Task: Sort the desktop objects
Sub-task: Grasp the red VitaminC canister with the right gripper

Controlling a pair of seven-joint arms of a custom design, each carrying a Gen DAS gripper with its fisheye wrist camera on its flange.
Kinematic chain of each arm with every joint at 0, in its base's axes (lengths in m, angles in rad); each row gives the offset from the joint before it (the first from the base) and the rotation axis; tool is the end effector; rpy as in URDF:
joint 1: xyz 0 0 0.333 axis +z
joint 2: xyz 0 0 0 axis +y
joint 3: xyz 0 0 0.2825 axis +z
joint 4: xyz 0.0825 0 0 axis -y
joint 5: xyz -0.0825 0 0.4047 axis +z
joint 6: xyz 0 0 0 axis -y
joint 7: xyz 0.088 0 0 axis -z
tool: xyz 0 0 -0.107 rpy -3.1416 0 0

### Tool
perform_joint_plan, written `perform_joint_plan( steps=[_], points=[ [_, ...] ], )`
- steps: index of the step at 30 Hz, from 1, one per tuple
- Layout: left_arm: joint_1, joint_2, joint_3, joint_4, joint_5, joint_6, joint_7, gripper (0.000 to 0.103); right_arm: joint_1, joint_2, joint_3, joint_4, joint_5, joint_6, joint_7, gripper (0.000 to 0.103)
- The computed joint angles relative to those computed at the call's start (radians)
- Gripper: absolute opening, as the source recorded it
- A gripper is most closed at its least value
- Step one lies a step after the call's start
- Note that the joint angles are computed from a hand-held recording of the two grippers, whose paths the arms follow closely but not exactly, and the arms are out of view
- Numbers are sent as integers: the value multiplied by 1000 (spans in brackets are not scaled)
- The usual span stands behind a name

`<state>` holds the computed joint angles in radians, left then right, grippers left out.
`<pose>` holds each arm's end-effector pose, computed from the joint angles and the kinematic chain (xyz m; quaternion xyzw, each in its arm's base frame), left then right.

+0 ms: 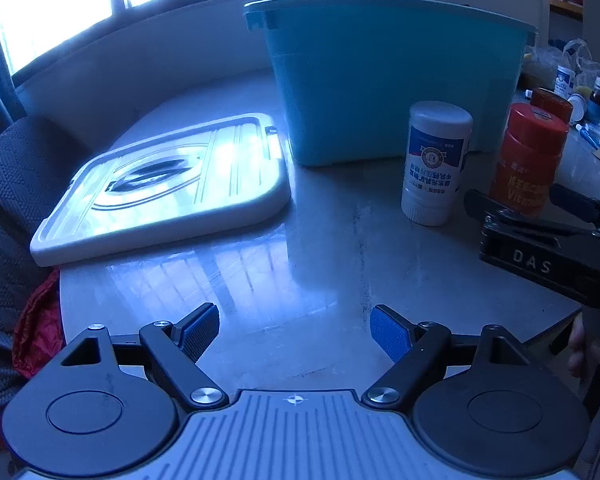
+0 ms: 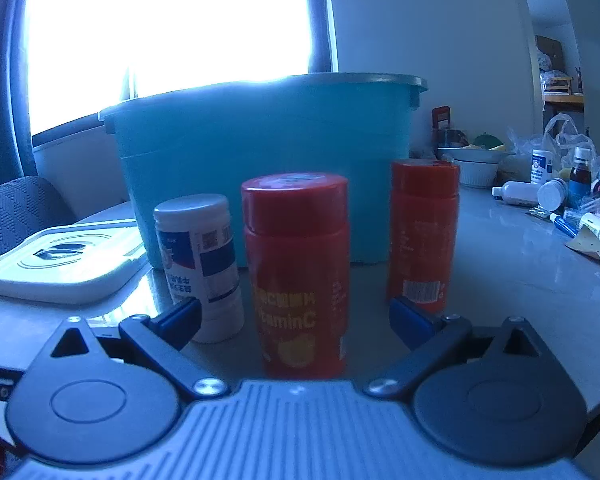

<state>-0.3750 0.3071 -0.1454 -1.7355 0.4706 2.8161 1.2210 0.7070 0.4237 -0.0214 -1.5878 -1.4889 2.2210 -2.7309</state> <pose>0.5986 -0.3574 0.4500 -0.4560 0.7975 -0.3029 0.2535 0.5711 0.4286 0.3991 -0.4490 0.6734 -0.4575 0.3683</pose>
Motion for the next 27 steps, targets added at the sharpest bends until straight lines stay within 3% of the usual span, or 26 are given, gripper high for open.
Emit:
perform_joint_plan(
  steps=[8, 9, 10, 11, 15, 21, 27],
  points=[
    [6, 7, 1, 13, -17, -2, 10, 85, -4, 41, -19, 48, 6, 22, -32, 99],
    [6, 6, 3, 12, -14, 0, 10, 85, -7, 39, -21, 45, 5, 40, -36, 88],
    [6, 5, 5, 11, -13, 0, 9, 85, -10, 35, -22, 41, 7, 57, -49, 53],
    [7, 5, 6, 12, -12, 1, 7, 85, -10, 37, -21, 44, 18, 50, -76, 49],
    [14, 11, 2, 17, -28, 4, 9, 85, -10, 11, -20, 9, 0, 91, -80, 49],
    [11, 23, 2, 20, -40, 28, 13, 85, -1, -47, 5, -56, -12, 56, -63, 49],
    [-8, 27, 16, -2, -38, 118, -22, 85, -18, -124, 47, -128, 4, 4, -83, 49]
  ],
)
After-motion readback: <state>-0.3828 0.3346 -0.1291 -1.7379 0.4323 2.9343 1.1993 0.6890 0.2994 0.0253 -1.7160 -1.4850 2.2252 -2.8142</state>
